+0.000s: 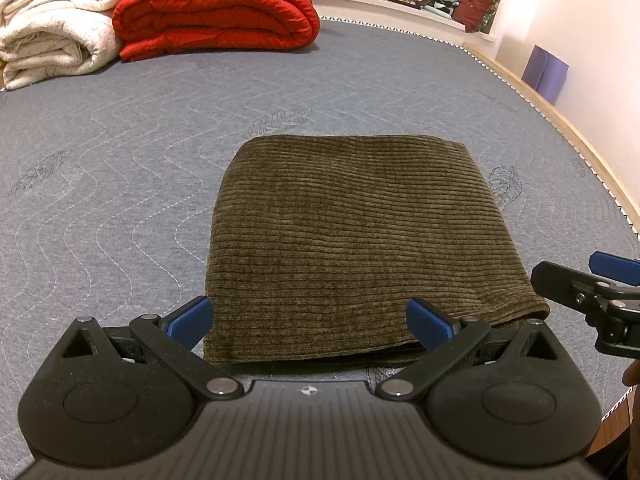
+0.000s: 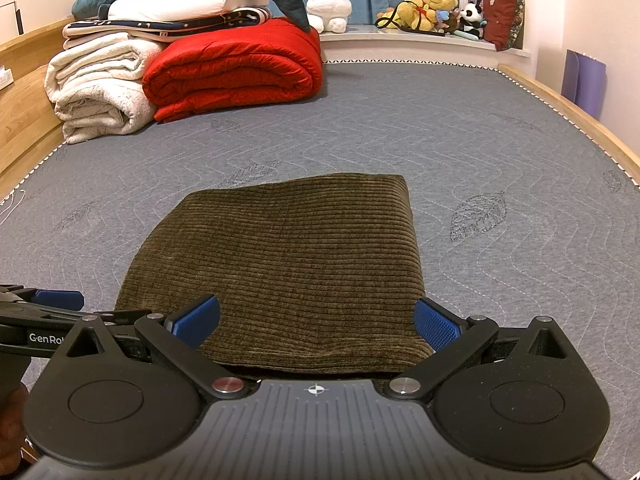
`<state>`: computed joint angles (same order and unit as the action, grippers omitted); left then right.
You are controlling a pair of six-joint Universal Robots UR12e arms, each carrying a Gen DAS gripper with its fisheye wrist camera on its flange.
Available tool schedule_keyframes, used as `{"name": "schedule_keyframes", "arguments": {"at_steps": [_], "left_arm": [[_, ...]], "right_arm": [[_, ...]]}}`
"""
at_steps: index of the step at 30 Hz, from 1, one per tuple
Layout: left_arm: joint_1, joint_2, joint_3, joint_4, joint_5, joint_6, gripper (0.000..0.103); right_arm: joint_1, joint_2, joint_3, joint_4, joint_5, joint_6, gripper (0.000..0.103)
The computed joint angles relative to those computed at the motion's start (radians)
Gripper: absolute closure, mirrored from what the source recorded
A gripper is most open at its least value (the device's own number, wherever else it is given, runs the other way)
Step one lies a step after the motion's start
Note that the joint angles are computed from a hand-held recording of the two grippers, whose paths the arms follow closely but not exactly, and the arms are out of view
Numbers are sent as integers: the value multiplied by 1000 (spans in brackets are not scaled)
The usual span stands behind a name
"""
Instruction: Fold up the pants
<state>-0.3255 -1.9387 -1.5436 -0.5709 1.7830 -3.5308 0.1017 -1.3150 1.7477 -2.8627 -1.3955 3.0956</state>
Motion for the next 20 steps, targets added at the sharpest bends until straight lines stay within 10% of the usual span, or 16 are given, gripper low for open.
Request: {"name": "schedule_keyframes", "arguments": {"at_steps": [20], "left_arm": [[-1, 1, -7, 23, -1, 16, 0]], "right_arm": [[-2, -3, 5, 2, 5, -1, 1]]}}
